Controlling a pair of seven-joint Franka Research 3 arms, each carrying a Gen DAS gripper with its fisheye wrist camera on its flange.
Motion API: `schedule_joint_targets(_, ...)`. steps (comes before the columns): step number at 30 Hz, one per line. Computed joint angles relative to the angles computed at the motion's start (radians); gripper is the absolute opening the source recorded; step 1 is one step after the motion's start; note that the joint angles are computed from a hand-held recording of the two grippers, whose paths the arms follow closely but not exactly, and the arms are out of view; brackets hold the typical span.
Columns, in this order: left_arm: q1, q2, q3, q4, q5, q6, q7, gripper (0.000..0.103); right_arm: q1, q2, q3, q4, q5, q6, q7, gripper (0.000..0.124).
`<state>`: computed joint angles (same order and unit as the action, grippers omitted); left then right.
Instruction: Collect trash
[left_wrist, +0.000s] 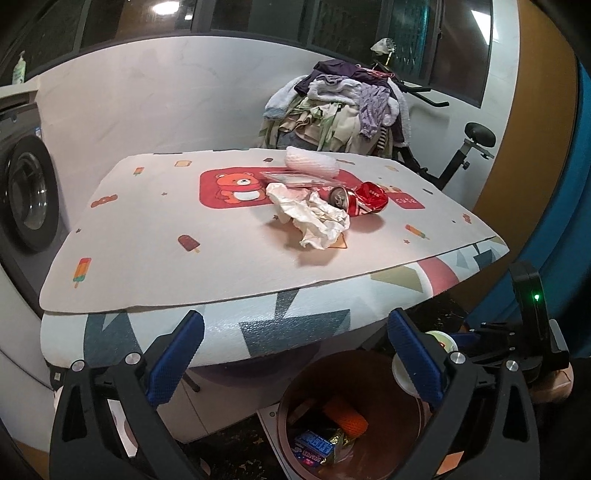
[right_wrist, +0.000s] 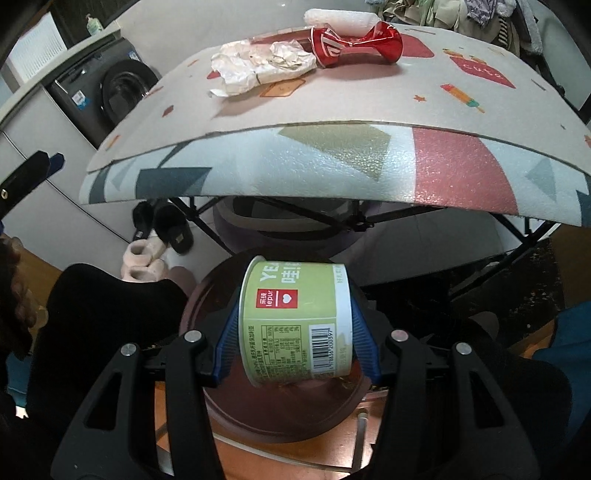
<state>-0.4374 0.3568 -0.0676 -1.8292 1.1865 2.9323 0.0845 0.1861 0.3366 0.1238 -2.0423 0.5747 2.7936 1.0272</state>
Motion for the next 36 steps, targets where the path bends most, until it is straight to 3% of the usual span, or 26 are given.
schedule_joint_targets(3, 0.0, -0.004, 0.003, -0.006, 0.001, -0.001, -0.01, 0.097, 0.02, -0.004, -0.017, -0.012, -0.032, 0.035, 0.031, 0.087)
schedule_joint_targets(6, 0.002, -0.007, 0.002, -0.011, 0.002, -0.004, -0.019, 0.097, 0.025, -0.007, -0.026, -0.017, -0.054, 0.062, 0.058, 0.093)
schedule_joint_targets(17, 0.015, -0.008, -0.004, -0.006, -0.023, -0.024, 0.016, 0.097, 0.014, -0.015, -0.037, -0.01, -0.117, 0.176, 0.1, 0.096)
schedule_joint_targets(36, 0.03, 0.022, 0.02, 0.043, -0.062, -0.016, 0.061, 0.097, 0.008, 0.053, -0.101, 0.131, -0.245, 0.223, 0.261, 0.097)
